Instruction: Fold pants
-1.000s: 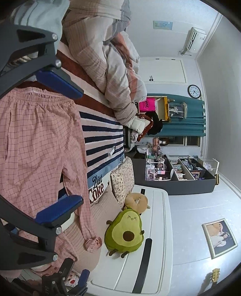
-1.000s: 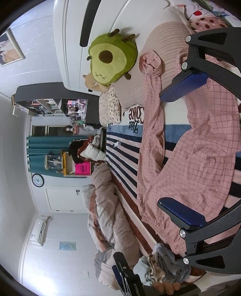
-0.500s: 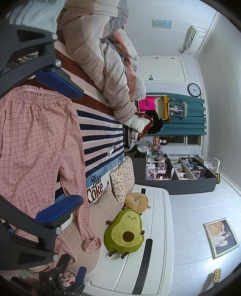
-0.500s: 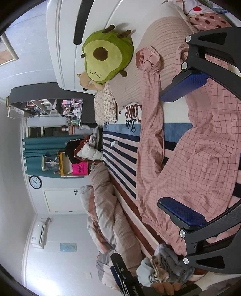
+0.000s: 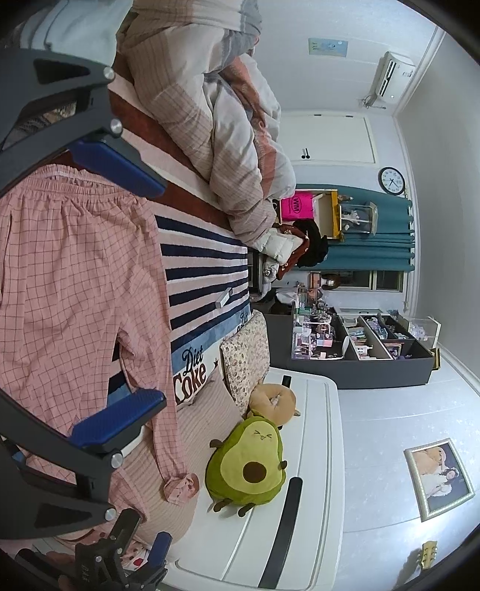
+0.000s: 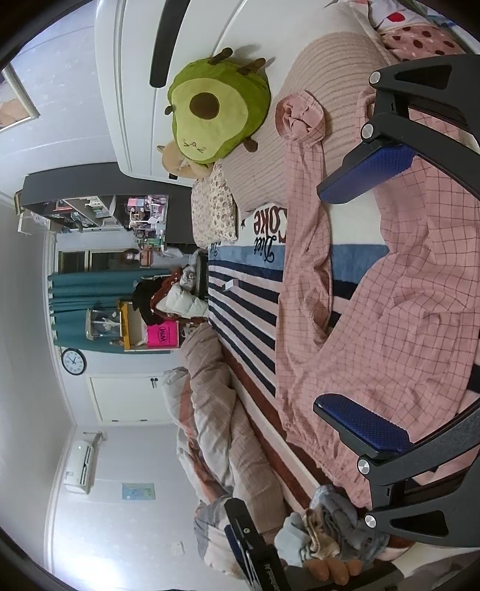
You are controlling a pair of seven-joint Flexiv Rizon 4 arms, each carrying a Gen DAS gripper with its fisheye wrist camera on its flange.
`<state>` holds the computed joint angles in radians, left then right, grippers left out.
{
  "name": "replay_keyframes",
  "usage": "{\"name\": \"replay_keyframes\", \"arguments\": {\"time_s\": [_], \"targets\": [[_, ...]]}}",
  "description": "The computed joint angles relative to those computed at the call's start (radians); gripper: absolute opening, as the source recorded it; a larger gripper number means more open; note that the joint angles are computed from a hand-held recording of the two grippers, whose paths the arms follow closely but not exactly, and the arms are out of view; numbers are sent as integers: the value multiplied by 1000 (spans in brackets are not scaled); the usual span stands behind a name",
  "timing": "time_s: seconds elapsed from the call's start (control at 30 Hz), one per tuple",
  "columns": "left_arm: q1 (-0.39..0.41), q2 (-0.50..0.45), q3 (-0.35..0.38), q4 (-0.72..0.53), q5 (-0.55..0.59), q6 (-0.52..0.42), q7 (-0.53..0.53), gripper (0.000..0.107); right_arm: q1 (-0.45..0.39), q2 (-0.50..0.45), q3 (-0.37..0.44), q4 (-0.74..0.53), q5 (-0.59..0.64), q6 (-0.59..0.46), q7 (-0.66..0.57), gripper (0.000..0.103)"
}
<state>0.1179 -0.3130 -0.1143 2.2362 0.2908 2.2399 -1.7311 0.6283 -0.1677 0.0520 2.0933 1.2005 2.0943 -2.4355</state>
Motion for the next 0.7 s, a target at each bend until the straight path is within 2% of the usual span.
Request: {"name": "replay_keyframes", "arguments": {"time_s": [0.33, 0.5, 0.7], "targets": [[8, -5, -7, -5, 9, -7, -5, 102, 15, 0, -21, -25, 44, -22, -58, 103], [10, -10, -12, -10, 13, -8, -10, 102, 9, -4, -5, -24, 35, -8, -45, 103], [18, -16, -24, -20, 19, -25, -21, 102, 0, 5, -10, -53, 106, -30, -128, 103]]}}
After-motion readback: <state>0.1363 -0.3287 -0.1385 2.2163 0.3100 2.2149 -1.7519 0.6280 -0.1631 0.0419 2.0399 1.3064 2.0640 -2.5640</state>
